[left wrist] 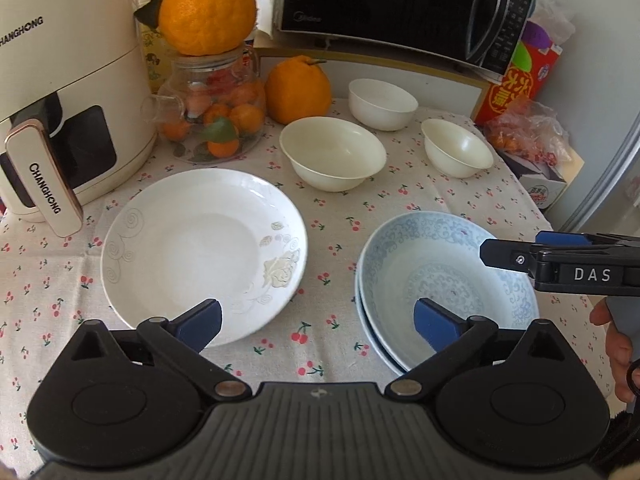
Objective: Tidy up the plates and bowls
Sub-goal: 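Move both tools to the plain white plate and close on its rim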
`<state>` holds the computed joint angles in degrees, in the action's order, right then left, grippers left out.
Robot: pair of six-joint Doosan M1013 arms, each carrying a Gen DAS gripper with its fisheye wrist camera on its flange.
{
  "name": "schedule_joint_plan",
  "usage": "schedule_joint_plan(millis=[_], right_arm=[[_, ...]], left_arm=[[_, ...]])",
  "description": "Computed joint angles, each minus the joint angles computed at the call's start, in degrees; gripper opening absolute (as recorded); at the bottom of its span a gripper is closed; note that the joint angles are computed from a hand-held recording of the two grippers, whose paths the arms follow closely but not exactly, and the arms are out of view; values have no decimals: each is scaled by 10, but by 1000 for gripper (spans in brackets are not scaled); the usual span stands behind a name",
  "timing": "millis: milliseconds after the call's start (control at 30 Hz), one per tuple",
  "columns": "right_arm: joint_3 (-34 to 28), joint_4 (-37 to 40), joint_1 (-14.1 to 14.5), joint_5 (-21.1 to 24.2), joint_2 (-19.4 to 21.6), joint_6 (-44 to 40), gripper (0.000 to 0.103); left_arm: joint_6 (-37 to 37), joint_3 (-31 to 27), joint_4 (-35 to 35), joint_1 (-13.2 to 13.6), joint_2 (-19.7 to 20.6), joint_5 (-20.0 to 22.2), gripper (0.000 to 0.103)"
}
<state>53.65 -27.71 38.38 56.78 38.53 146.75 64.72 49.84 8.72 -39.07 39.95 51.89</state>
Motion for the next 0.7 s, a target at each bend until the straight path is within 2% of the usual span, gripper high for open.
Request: schedule_joint_plan(millis=[100,267,400,467,700], right_arm=[[-37,-3,2,5,19,-9,99],[-102,13,2,15,55,-40,102],[-158,32,3,36,86,-71,102],[-180,41,3,42,99,-85,102],[-230,99,-2,39,132,-122,102]], left_arm=[[-26,-18,21,4,7,38,102],[-93,-22,53,11,9,65,102],[-134,-9,73,18,3,63,102],[-164,9,95,20,-5,49,102],[-236,38,126,31,-15,24,102]])
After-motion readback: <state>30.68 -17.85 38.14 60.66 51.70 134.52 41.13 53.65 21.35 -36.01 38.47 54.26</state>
